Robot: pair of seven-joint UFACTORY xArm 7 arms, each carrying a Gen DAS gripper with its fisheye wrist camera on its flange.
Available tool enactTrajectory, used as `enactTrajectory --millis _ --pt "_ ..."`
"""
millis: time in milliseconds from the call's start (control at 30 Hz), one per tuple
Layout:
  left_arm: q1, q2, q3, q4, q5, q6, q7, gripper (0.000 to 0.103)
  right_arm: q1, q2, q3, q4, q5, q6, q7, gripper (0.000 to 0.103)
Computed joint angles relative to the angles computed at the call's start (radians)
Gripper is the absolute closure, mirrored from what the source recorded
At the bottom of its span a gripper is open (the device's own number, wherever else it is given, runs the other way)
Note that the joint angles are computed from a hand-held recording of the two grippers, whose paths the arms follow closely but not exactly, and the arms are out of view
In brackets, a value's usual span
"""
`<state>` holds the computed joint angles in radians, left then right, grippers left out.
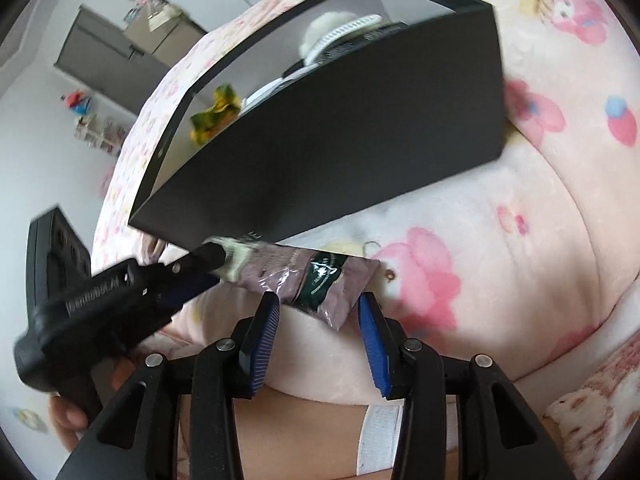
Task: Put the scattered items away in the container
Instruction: 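Grasp the tube body with the right gripper while the left gripper holds the cap end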
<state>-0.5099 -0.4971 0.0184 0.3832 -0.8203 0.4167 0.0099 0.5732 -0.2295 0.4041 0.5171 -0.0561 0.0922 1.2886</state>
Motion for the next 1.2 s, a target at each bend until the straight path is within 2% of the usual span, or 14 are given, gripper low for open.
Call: enactTrajectory --millis 33,167,233,300,433,500,600,700,733,833,967,1067,1133,1200 --pt "0.004 -0.007 -0.007 -0.006 0.003 -0.012 -0.008 0.069 0.024 -0.007 -0.022 -0.022 0.026 -0.028 -0.012 0.065" --pt "0.037 0.005 -0.048 -0.006 0.077 -0.041 -0.095 0.068 -0.004 -0.058 0.031 -0.046 0.029 -0.001 0.065 0.065" --pt "0.07 0.041 -0.072 0.021 0.15 -0.027 -0.162 0.068 -0.048 -0.041 0.058 -0.041 0.014 -0.021 0.118 0.065" --pt "0.066 0.086 -0.059 0.052 0.167 -0.017 -0.184 0.068 -0.074 -0.056 0.072 -0.052 -0.003 -0.033 0.149 0.065" --pt "0.102 0.158 -0.073 0.092 0.213 0.011 -0.275 0.067 -0.164 -0.048 0.104 0.002 -0.102 0.037 0.165 0.065" --pt "0.094 0.2 -0.058 0.119 0.189 0.043 -0.263 0.067 -0.236 -0.018 0.148 0.027 -0.183 0.047 0.236 0.065" --pt "0.106 0.207 -0.074 0.119 0.183 0.041 -0.263 0.063 -0.298 0.03 0.169 0.012 -0.251 -0.047 0.325 0.065" --pt "0.114 0.215 -0.085 0.129 0.201 0.054 -0.265 0.062 -0.2 0.118 0.058 0.002 -0.185 -0.162 0.281 0.065" --pt "0.114 0.216 -0.087 0.13 0.203 0.055 -0.263 0.062 -0.159 0.128 0.022 0.001 -0.15 -0.167 0.25 0.065" --pt "0.109 0.208 -0.084 0.126 0.187 0.069 -0.243 0.062 -0.133 0.106 0.019 0.005 -0.116 -0.115 0.201 0.065" --pt "0.107 0.199 -0.09 0.124 0.187 0.085 -0.227 0.062 -0.01 0.099 -0.057 0.016 -0.009 -0.045 0.074 0.065" --pt "0.091 0.193 -0.079 0.116 0.135 0.064 -0.197 0.062 -0.005 0.085 -0.051 0.008 0.009 -0.036 0.066 0.065" --pt "0.07 0.202 -0.061 0.115 0.055 0.026 -0.155 0.062 -0.022 0.084 -0.033 0.002 -0.003 -0.045 0.084 0.065" --pt "0.075 0.224 -0.063 0.132 0.04 0.024 -0.152 0.062 -0.042 0.086 -0.015 -0.006 -0.02 -0.064 0.108 0.065"
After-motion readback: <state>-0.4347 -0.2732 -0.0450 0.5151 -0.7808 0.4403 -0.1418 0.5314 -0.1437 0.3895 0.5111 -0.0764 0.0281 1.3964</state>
